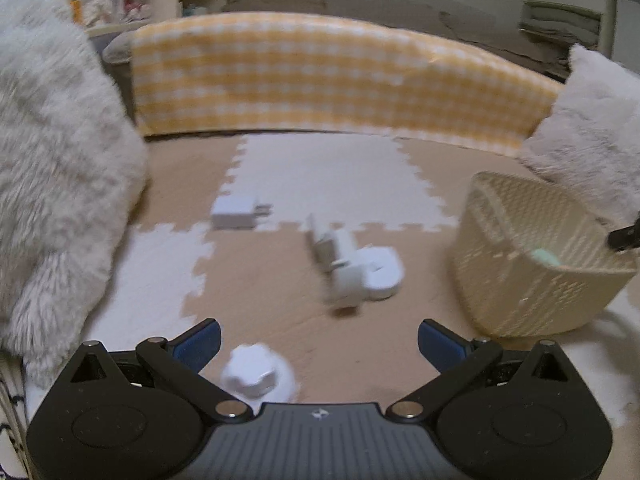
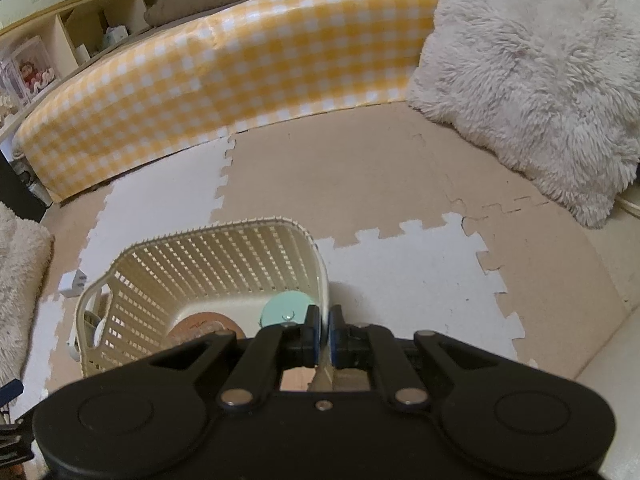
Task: Organize rigid objects
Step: 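Move the left gripper to the white round container and grasp it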
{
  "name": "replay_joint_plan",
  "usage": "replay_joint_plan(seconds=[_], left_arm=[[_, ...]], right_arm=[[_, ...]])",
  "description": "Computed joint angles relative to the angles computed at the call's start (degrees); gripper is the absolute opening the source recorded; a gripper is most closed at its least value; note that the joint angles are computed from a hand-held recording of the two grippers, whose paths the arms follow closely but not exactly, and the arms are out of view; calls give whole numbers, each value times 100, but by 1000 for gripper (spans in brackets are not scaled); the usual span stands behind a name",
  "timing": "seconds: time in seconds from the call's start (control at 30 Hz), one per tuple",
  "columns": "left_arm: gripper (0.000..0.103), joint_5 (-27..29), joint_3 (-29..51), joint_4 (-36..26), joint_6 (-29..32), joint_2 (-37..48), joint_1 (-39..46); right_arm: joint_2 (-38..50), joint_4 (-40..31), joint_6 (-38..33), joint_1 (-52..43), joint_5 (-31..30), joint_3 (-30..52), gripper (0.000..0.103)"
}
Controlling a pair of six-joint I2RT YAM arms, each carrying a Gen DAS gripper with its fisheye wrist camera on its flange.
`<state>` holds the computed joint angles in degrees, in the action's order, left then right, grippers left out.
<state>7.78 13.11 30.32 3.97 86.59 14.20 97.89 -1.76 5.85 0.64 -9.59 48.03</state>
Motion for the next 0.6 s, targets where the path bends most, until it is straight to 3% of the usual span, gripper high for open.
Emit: replay_joint_plan(seconds=[0.17, 0.33, 0.6], left_arm=[[103, 507, -24, 928, -101, 1075, 566], [101, 370, -93, 1650, -149, 1674, 598], [71, 330, -390, 2196, -468, 1617, 703]], right_arm=[[29, -7, -31, 30, 51, 13, 5], [39, 10, -45, 39, 61, 4, 5], [37, -5, -88, 62, 101, 5, 6]])
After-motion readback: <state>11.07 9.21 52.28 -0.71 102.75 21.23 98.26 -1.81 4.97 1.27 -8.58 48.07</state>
